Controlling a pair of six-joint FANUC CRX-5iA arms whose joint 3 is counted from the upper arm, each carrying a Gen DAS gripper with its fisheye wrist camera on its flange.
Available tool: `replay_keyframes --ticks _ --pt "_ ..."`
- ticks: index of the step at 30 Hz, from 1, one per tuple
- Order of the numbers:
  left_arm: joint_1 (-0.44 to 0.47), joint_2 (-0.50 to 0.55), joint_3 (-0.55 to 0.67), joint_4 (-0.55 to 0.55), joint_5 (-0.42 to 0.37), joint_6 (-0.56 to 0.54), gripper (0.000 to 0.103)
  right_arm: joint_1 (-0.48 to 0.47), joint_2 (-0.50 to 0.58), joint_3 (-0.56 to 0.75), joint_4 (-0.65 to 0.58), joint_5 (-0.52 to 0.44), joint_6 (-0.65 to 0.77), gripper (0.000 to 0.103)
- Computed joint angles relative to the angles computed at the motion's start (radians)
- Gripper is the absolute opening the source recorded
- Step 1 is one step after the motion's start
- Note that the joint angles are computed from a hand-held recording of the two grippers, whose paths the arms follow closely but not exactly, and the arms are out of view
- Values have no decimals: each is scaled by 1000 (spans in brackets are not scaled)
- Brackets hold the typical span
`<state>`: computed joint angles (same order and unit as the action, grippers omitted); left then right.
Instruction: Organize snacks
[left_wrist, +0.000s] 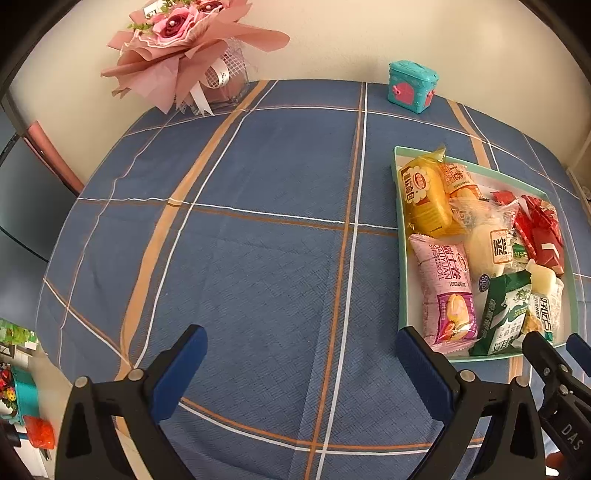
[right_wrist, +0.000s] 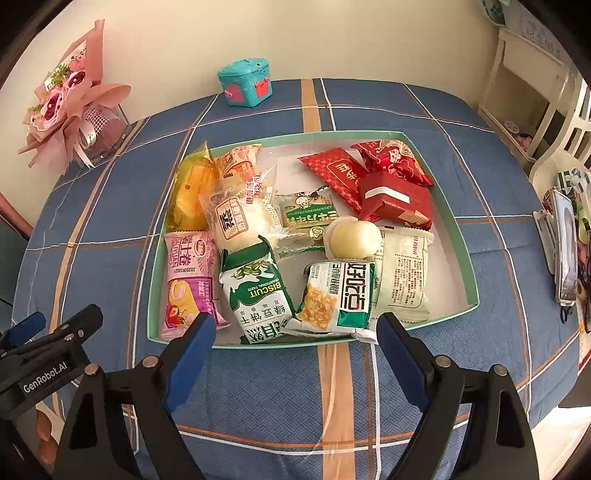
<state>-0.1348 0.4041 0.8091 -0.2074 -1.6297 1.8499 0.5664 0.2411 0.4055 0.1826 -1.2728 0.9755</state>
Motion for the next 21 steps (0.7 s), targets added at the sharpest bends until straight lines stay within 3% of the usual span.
replay_keyframes --ticks 21 --pt "-1 19 16 -7 -32 -19 103 -3 9 6 5 -16 -13 89"
